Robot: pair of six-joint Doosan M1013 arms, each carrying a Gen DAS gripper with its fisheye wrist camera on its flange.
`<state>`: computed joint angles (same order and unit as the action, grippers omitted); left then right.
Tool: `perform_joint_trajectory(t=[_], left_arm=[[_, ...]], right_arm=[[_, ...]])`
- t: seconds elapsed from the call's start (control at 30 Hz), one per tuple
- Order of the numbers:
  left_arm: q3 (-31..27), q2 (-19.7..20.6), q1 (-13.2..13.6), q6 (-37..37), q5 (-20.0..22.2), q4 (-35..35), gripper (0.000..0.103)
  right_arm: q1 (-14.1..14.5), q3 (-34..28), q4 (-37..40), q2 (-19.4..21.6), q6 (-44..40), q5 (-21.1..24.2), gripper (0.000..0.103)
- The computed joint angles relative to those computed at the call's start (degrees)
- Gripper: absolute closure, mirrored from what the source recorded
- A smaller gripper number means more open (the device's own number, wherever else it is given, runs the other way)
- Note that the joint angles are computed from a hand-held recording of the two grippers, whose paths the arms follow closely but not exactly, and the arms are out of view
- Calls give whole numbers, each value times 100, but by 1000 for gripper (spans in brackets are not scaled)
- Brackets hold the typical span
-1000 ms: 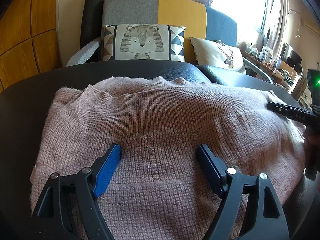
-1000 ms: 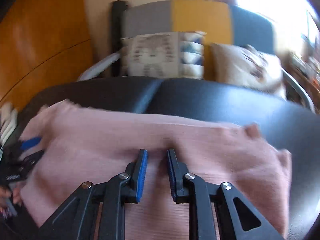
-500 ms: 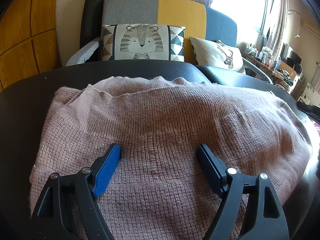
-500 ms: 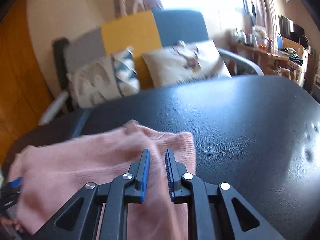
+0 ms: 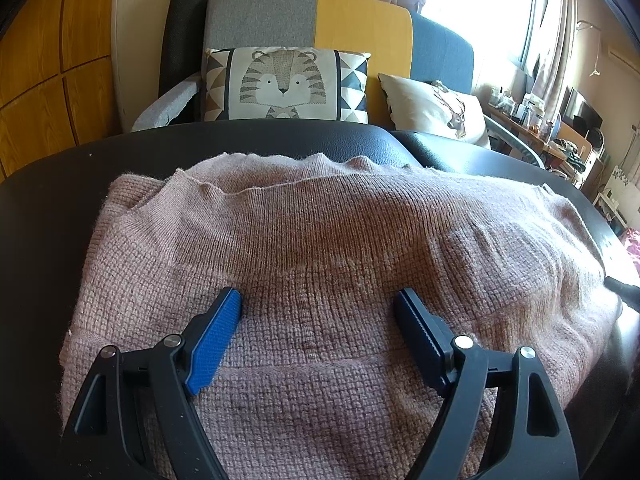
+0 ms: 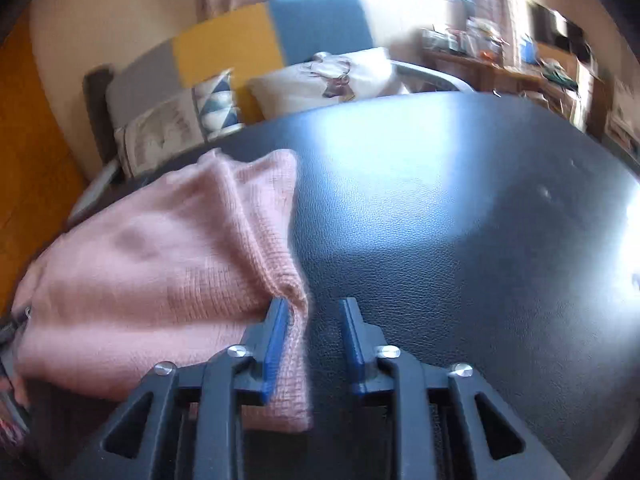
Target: Fold clothes
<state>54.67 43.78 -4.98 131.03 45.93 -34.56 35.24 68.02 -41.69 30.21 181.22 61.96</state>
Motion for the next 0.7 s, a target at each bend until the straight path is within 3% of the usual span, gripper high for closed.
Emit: perform_joint_trajectory(t=[0.1,0.2,0.27,0.33,0.37,0.47,0.57,0.63,0.7], left_arm=[[-20,4,-7,-33,16,53,21],[-26,-39,-25,-133,7,234,21],[194,-204,-47,-196,-249,314,21],[649,-477,13,351,-525,-472,22],[849,-591,50,802,-472,-984,22],[1267,-830,18,1677,-415,-1409,21],[1444,-906,-125,1826,-580,-821,23],[1277,-803,-161,1234,-381,-219,24],[1091,-692,-110,861,-101,-83,23]], right_arm=[[98,-84,-363,23,439,-139,77],[227,-422,-700,208,113,-459,83],[249,-751,-461,402,-528,-882,85],[289,-1092,-164,621,-1136,-1128,85],[309,-1277,-20,744,-1459,-1218,86],[384,-1836,319,1115,-2265,-1318,89],[416,-2367,843,1445,-3119,-1262,90],[462,-2574,1057,1598,-3462,-1103,91],[488,-2572,1073,1637,-3574,-997,90]])
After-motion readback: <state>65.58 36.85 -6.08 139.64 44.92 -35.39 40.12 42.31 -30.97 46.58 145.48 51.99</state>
